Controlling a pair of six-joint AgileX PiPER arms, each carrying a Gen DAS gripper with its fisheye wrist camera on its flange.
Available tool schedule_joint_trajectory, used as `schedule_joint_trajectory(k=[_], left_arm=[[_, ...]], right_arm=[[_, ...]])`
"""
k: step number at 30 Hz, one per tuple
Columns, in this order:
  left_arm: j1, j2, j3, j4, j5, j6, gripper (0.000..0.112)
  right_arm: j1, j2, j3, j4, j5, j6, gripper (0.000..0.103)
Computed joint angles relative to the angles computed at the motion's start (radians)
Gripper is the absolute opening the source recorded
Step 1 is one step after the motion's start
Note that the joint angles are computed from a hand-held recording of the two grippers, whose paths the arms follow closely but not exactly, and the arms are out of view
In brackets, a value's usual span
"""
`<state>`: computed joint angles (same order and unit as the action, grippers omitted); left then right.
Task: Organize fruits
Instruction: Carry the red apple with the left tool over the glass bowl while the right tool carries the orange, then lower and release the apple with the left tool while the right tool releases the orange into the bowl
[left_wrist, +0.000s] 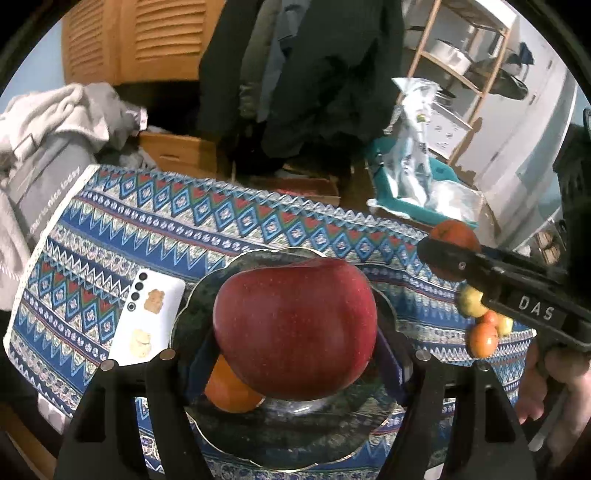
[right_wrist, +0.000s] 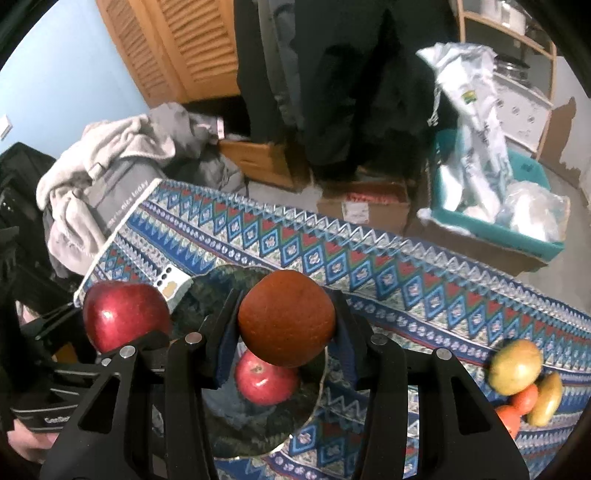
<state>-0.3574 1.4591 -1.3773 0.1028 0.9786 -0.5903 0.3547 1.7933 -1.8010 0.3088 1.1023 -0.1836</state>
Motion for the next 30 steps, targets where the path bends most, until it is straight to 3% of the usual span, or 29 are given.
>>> schedule_joint_trajectory(k=[16,30], left_arm=[[0.112,0.066,0.097,-0.068,-0.067,0.061,0.076],[0.131,0.115,0.147,-0.108,-0.09,0.085,0.076]], right_arm=[[0.081,0.165,-0.089,-0.023,0.036,0.035,0.046],[0.106,0.213,-0.065,-0.009,0.045,0.034,0.046]])
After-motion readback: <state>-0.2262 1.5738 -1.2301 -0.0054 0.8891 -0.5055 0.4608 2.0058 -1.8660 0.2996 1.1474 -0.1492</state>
